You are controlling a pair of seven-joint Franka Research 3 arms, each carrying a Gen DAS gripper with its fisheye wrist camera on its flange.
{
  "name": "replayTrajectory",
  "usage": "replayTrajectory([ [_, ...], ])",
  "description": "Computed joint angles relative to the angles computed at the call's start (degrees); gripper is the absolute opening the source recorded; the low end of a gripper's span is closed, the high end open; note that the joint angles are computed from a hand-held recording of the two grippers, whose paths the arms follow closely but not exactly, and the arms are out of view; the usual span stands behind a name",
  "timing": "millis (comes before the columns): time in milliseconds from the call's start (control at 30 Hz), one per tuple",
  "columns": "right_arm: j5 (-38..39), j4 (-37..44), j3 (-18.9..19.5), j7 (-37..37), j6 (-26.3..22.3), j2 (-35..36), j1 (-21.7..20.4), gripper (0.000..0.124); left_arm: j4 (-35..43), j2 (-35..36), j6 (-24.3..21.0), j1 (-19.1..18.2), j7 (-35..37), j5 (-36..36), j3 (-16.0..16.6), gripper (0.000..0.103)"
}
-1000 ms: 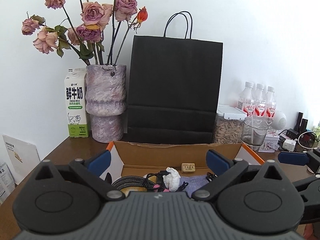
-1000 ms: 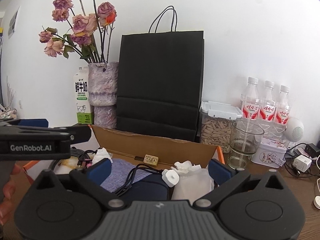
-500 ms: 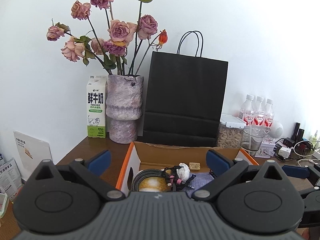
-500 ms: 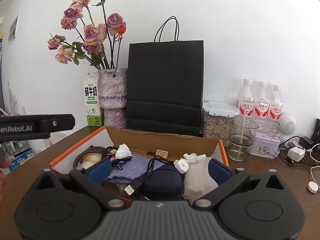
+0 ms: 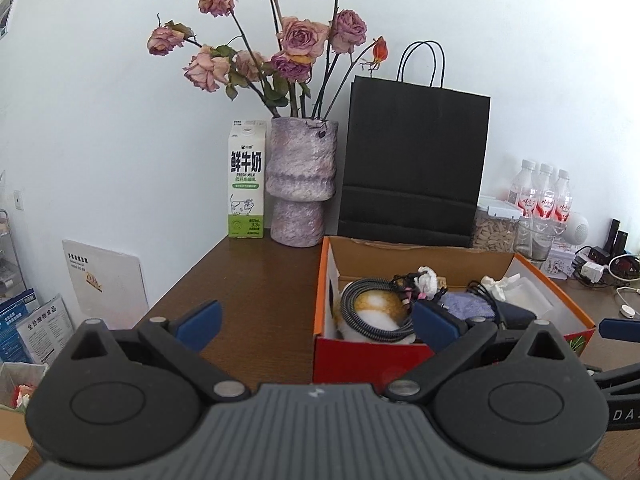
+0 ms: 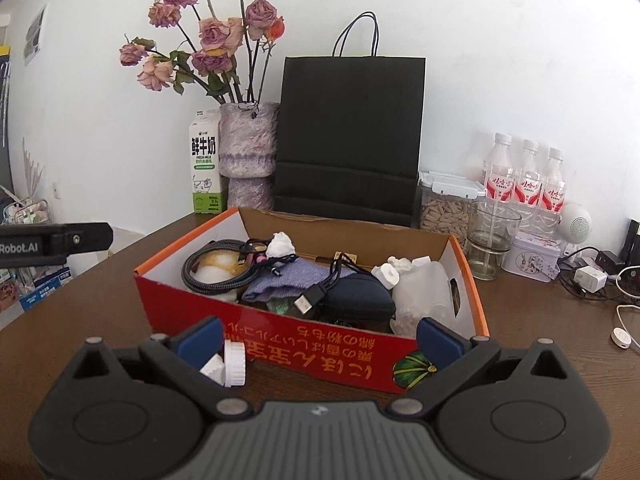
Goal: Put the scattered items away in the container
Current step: 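Withdraw both grippers from the box toward the remaining white caps, then grasp a white ring-shaped cap with the right gripper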
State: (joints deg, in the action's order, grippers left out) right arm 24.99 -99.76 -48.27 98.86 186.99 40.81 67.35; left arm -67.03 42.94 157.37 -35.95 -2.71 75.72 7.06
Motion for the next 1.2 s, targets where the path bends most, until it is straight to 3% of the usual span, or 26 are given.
replayTrajectory([
  [467,-7.98,6.18,3.62,6.98,-7.22,3.43,-4.31,0.102,-3.54,0.41,3.5,2.77,2.23,-3.82,-1.1,0.103],
  [867,-14.95,17.25,10.82,13.69,-12.28,7.48,-13.28,0.087,-3.8,1.57,4.24,2.99,6.42,-10.03,-0.46,0.103],
  [933,-16.28,18.38,12.28,14.18,-12.74,7.71,-14.59,0.08,-3.46,1.91,3.94,2.98,7.7,-11.04,-0.61,0.103],
  [1000,-17.47,19.1,14.99,13.91,-13.19,7.3,-16.58,0.059,-3.26,2.18,3.84,2.83,8.53,-11.79,-0.54,0.103],
  [1033,-17.98,19.43,16.0,14.09,-13.64,7.17,-17.36,0.055,-3.24,2.26,3.75,2.75,8.97,-12.12,-0.5,0.103],
  [1100,-19.13,19.81,18.53,13.8,-14.06,6.73,-19.22,0.027,-3.3,2.33,3.66,2.49,9.46,-12.52,-0.3,0.103],
  [1167,-20.19,19.65,21.93,12.78,-13.79,5.86,-21.6,0.011,-3.11,2.54,3.59,2.37,10.08,-12.99,-0.26,0.103],
  [1200,-20.78,19.06,23.26,12.5,-12.89,5.35,-22.42,0.011,-2.96,2.68,3.5,2.4,10.56,-13.35,-0.35,0.103],
])
